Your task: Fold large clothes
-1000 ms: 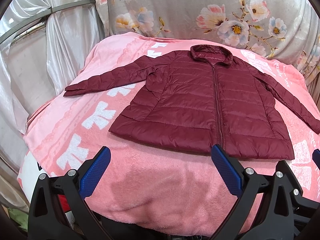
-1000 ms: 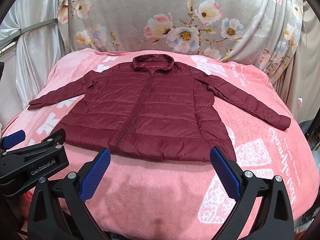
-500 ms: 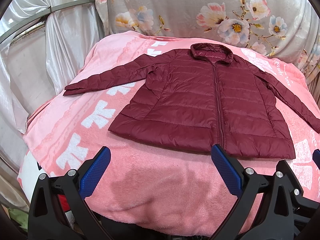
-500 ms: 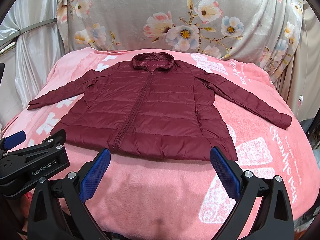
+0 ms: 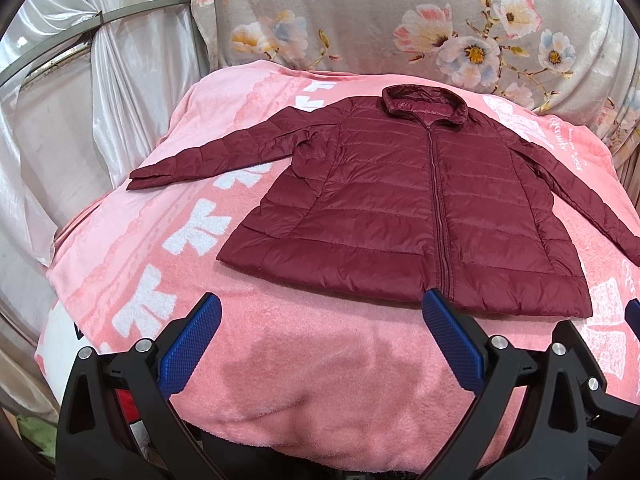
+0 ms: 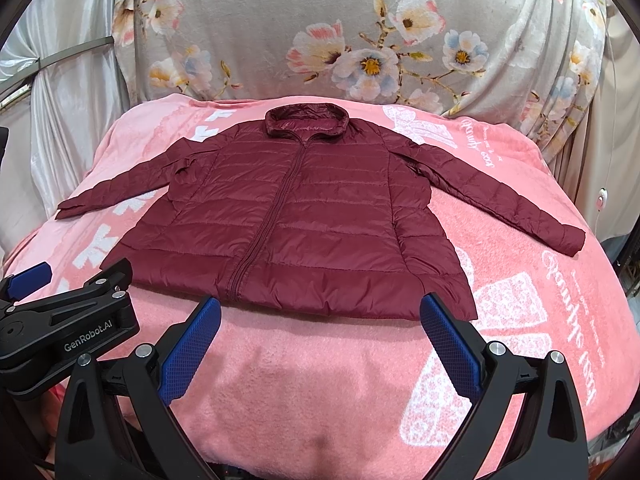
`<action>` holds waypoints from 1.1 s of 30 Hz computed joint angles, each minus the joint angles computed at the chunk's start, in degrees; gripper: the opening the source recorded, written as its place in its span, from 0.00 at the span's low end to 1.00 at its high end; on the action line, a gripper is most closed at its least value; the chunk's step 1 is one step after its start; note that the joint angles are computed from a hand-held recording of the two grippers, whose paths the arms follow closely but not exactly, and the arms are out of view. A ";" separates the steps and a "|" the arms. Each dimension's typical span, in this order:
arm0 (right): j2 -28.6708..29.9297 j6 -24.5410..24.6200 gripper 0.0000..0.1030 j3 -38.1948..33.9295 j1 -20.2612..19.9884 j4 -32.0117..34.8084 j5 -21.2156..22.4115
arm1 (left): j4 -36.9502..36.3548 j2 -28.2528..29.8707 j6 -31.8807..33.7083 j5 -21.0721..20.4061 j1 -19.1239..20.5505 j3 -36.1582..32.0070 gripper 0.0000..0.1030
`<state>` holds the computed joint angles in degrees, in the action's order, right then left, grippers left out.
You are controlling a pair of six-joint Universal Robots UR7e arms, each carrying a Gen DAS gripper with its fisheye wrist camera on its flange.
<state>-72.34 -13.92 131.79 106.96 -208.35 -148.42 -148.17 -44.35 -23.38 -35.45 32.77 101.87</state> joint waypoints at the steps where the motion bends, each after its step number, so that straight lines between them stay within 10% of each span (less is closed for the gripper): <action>1: -0.14 0.16 0.95 0.00 -0.08 0.24 0.13 | -0.01 0.06 0.02 -0.08 0.08 0.00 0.95; 11: -4.32 0.21 0.95 1.89 -5.14 2.02 9.37 | 0.87 1.58 0.56 -1.18 0.95 -2.23 0.95; 21: -16.58 -0.21 0.95 0.99 -26.06 -7.42 16.15 | -0.98 5.98 1.77 -0.47 4.52 -9.49 0.95; 28: -25.00 16.86 0.95 -3.03 -47.29 3.71 35.31 | 4.03 12.06 -0.54 1.29 7.16 -17.95 0.95; 33: -23.09 26.94 0.87 -7.99 -55.07 9.35 41.01 | 6.54 15.01 -1.95 1.88 8.27 -22.34 0.95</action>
<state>-95.43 13.02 123.80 51.88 -199.00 -107.41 -141.62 -29.34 -25.34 -33.57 41.03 79.53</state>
